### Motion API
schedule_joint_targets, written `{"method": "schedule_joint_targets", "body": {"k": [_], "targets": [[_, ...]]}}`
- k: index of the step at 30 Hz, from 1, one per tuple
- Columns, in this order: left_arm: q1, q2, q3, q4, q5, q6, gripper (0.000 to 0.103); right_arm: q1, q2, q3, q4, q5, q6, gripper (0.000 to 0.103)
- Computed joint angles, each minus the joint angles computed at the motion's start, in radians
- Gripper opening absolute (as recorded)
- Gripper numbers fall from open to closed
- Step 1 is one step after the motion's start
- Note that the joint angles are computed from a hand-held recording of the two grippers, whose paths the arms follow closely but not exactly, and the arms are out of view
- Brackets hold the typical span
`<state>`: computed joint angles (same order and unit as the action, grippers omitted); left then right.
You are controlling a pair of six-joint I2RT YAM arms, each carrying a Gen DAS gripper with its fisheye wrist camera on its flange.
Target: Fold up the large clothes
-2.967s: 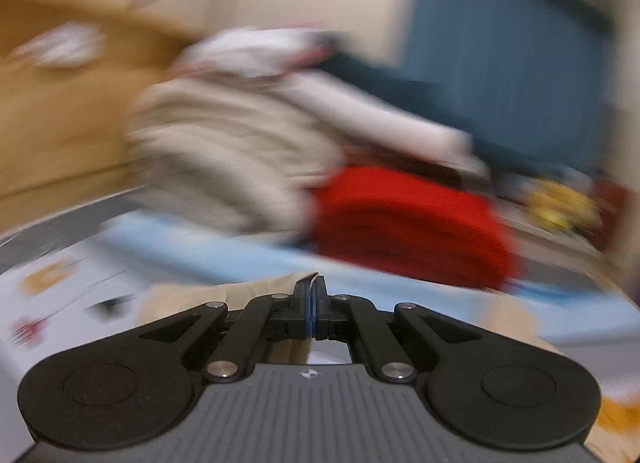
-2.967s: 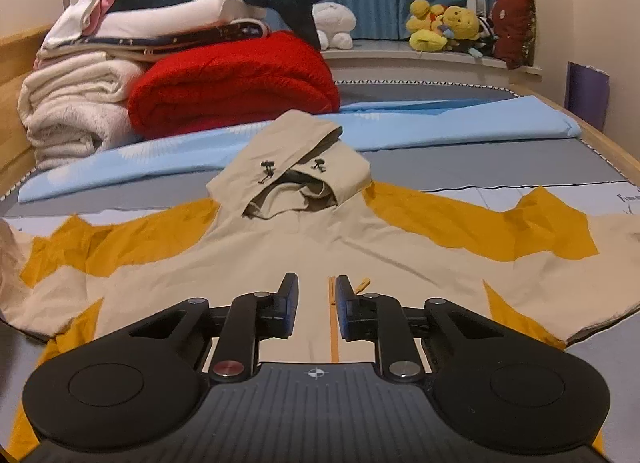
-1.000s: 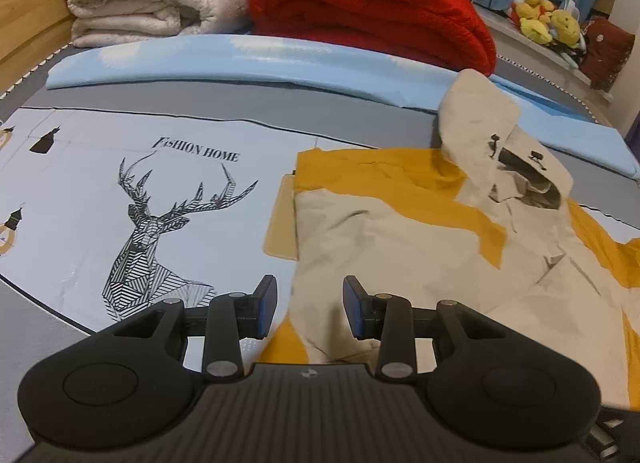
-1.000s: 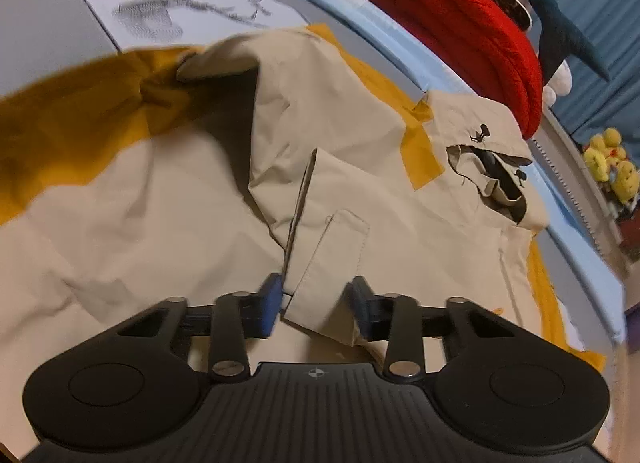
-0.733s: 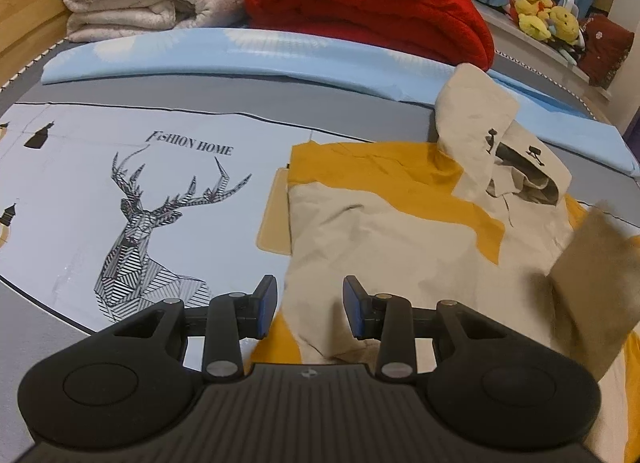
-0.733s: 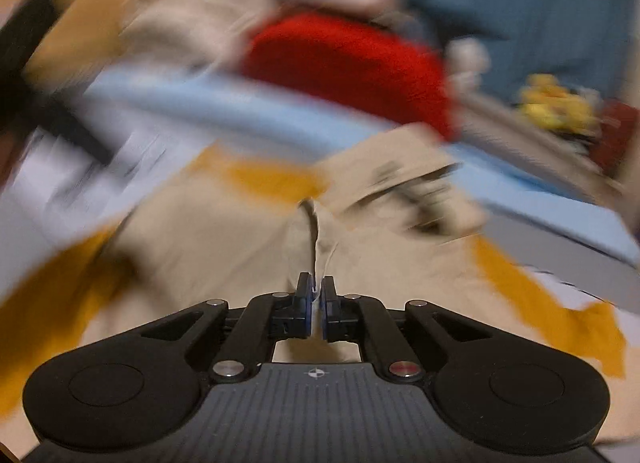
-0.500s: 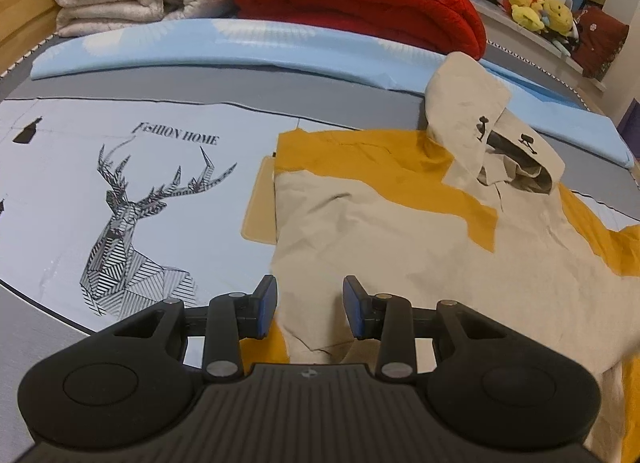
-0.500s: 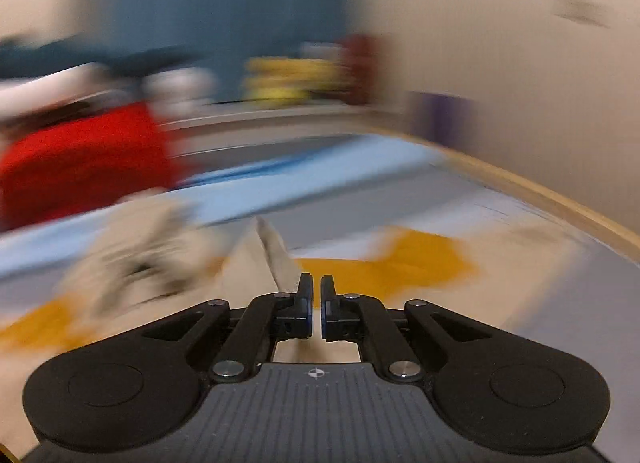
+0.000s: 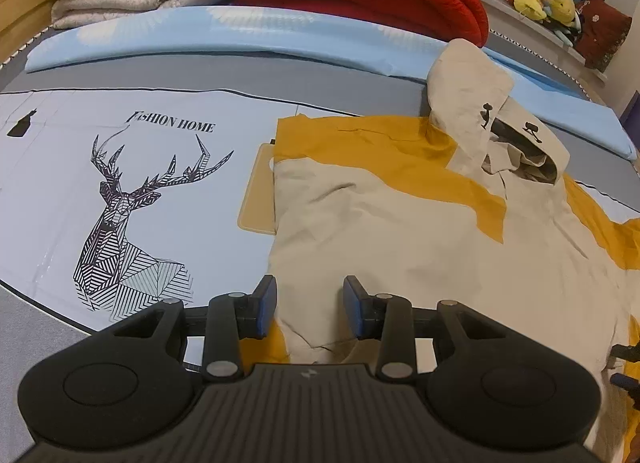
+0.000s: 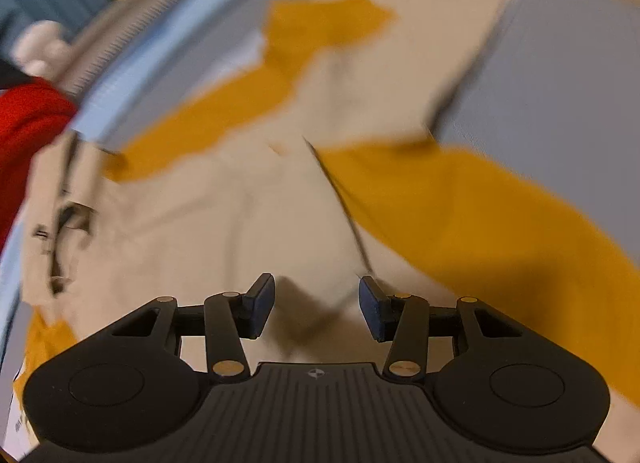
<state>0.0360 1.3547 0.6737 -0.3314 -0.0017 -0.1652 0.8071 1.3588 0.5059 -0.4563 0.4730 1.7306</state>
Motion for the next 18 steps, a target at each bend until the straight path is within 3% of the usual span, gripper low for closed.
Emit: {"method": "schedule_joint_targets", "body": {"k": [4, 5, 6, 9, 13, 18], "targets": [[-0.001, 0.006, 0.000, 0.000, 0.004, 0.005, 0.041, -0.036, 0.002, -0.030, 0.096, -0.020, -0.041, 0.049], [-0.003, 0.007, 0.000, 0.001, 0.004, 0.006, 0.041, -0.039, -0.025, -0.051, 0.115, -0.011, -0.054, 0.038], [-0.003, 0.011, 0.000, 0.003, 0.005, 0.008, 0.041, -0.040, -0.043, -0.059, 0.124, 0.006, -0.060, 0.019], [-0.009, 0.025, 0.002, 0.007, 0.004, 0.011, 0.041, -0.025, -0.140, -0.081, 0.131, 0.134, -0.094, 0.011], [-0.019, 0.051, 0.001, 0.012, 0.002, 0.024, 0.041, -0.017, -0.183, -0.040, 0.070, 0.303, -0.173, 0.011], [-0.042, 0.064, -0.008, 0.019, -0.002, 0.030, 0.041, -0.164, -0.135, -0.056, 0.142, 0.171, -0.260, 0.026]]}}
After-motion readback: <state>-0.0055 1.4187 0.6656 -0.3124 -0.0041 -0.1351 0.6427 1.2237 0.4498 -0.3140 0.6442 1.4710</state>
